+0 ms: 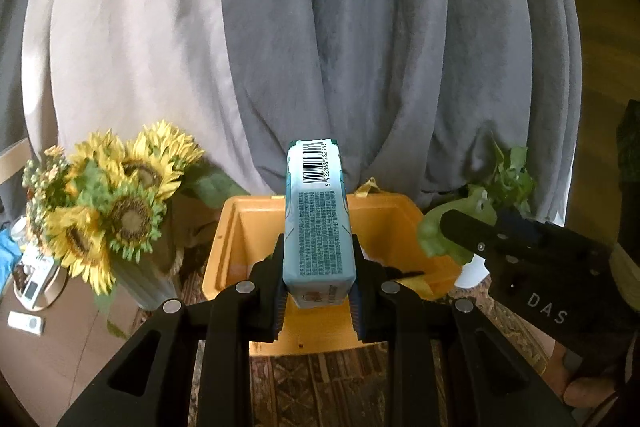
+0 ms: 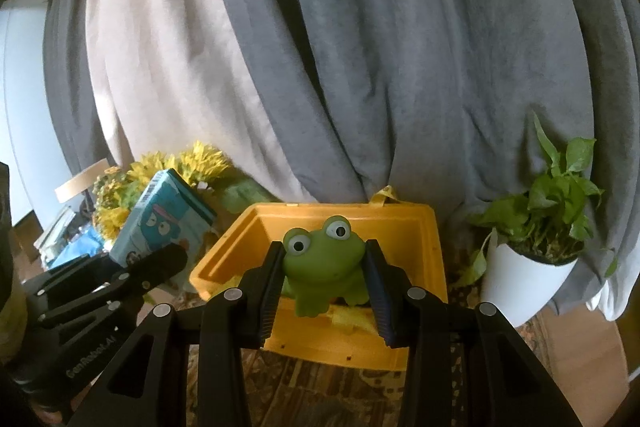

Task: Organize soft objects
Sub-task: 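Lift the box and frog and carry them over the orange crate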

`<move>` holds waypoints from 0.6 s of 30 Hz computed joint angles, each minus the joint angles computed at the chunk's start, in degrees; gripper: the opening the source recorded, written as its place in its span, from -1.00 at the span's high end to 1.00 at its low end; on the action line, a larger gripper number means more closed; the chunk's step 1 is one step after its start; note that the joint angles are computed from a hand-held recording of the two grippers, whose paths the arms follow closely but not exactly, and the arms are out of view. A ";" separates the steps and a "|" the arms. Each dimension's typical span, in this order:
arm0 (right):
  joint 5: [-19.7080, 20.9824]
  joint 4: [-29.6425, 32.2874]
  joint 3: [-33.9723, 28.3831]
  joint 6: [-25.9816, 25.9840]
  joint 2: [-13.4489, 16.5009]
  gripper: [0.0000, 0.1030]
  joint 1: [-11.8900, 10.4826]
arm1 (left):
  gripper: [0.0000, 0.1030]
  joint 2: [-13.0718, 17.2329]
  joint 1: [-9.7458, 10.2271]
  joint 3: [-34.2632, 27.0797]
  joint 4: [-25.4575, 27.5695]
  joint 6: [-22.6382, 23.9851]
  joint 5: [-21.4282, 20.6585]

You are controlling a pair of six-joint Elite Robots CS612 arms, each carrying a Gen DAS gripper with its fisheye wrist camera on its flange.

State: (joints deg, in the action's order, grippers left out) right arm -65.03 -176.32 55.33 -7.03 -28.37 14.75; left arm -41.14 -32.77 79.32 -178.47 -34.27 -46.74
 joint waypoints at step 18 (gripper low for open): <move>-2.75 13.33 -19.03 0.05 9.25 0.21 0.84 | 0.49 4.79 4.49 -9.35 7.53 0.21 -7.13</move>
State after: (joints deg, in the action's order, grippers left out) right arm -67.78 -163.00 36.29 -6.98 -19.12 15.59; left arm -36.35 -28.28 69.97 -170.94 -34.05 -53.87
